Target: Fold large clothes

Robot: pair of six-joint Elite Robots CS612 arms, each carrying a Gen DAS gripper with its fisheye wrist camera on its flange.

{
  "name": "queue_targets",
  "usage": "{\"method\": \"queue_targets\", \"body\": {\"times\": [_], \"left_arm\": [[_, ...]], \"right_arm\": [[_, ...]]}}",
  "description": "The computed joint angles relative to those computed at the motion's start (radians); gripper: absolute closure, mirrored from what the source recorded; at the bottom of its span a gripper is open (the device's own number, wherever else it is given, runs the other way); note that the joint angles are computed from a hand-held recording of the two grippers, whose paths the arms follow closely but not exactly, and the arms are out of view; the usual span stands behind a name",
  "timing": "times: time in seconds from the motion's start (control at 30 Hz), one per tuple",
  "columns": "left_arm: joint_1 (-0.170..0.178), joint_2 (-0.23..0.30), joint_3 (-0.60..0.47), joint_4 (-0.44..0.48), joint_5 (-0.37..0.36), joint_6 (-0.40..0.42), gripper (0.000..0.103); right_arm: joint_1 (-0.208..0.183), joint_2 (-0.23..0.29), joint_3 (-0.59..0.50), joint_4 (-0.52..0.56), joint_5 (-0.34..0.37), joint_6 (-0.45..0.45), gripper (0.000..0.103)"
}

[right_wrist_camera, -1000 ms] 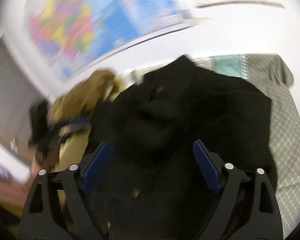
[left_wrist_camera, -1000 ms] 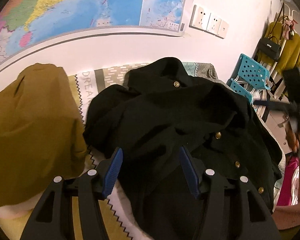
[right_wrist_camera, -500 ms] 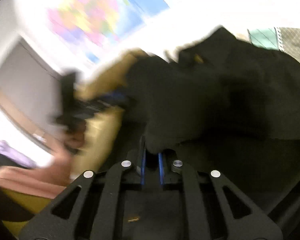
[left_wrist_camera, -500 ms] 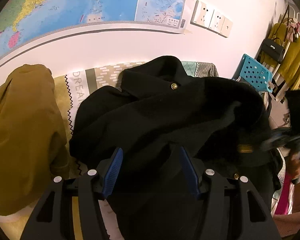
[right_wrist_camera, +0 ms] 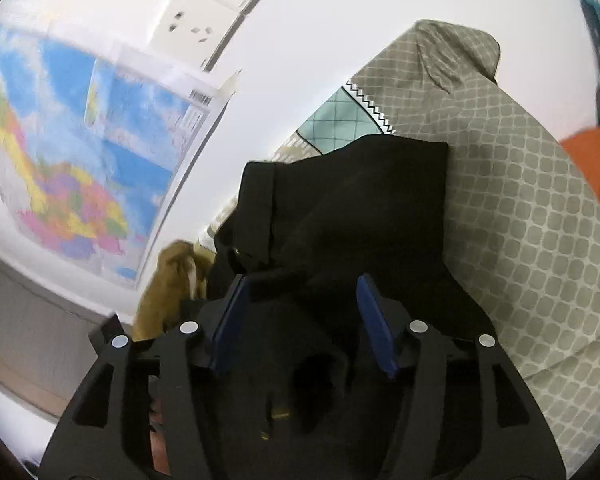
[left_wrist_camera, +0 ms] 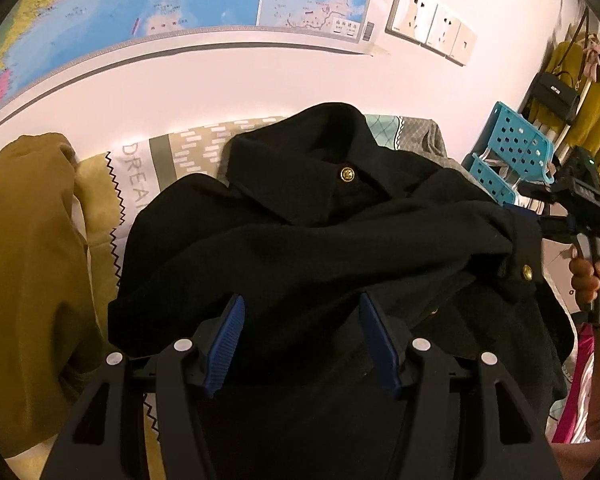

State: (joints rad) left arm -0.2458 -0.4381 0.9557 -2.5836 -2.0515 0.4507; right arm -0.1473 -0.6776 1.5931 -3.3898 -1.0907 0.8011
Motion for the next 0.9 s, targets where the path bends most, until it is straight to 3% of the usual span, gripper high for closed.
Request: {"method": "queue_targets", "body": {"times": [0.07, 0.2, 0.3, 0.4, 0.47, 0.5, 0.53, 0.57, 0.67, 0.77, 0.83, 0.9], "left_arm": [[0.000, 0.001, -0.006, 0.013, 0.004, 0.000, 0.045], [-0.004, -0.002, 0.002, 0.000, 0.019, 0.007, 0.045], [-0.006, -0.003, 0.008, -0.010, 0.022, 0.006, 0.045], [-0.007, -0.004, 0.012, -0.019, 0.022, 0.005, 0.043], [-0.008, -0.005, 0.014, -0.019, 0.025, 0.003, 0.043], [-0.009, -0.006, 0.017, -0.021, 0.027, 0.006, 0.043], [-0.010, -0.007, 0.020, -0.023, 0.030, 0.009, 0.043], [-0.010, -0.010, 0.024, -0.027, 0.034, 0.010, 0.043], [-0.008, -0.015, 0.033, -0.035, 0.033, 0.016, 0.043], [-0.005, -0.017, 0.037, -0.043, 0.034, 0.032, 0.043], [-0.004, -0.012, 0.026, -0.038, 0.034, 0.029, 0.043], [-0.005, -0.003, 0.009, -0.027, 0.030, 0.017, 0.043]], "right_arm": [[0.016, -0.022, 0.026, -0.002, -0.028, -0.100, 0.031], [0.084, -0.099, 0.088, 0.069, -0.225, -0.398, 0.028], [0.134, -0.111, 0.097, 0.079, -0.326, -0.565, 0.024], [0.173, -0.093, 0.058, 0.180, -0.423, -0.676, 0.021], [0.182, -0.073, 0.036, 0.226, -0.443, -0.689, 0.028], [0.182, -0.066, 0.025, 0.241, -0.442, -0.681, 0.036], [0.177, -0.057, 0.009, 0.279, -0.427, -0.669, 0.069], [0.170, -0.056, 0.001, 0.301, -0.393, -0.654, 0.095], [0.137, -0.077, 0.032, 0.219, -0.246, -0.587, 0.095], [0.083, -0.104, 0.071, 0.050, -0.050, -0.457, 0.098], [0.059, -0.115, 0.072, 0.000, -0.019, -0.405, 0.098], [0.043, -0.111, 0.048, 0.019, -0.040, -0.367, 0.098]]}}
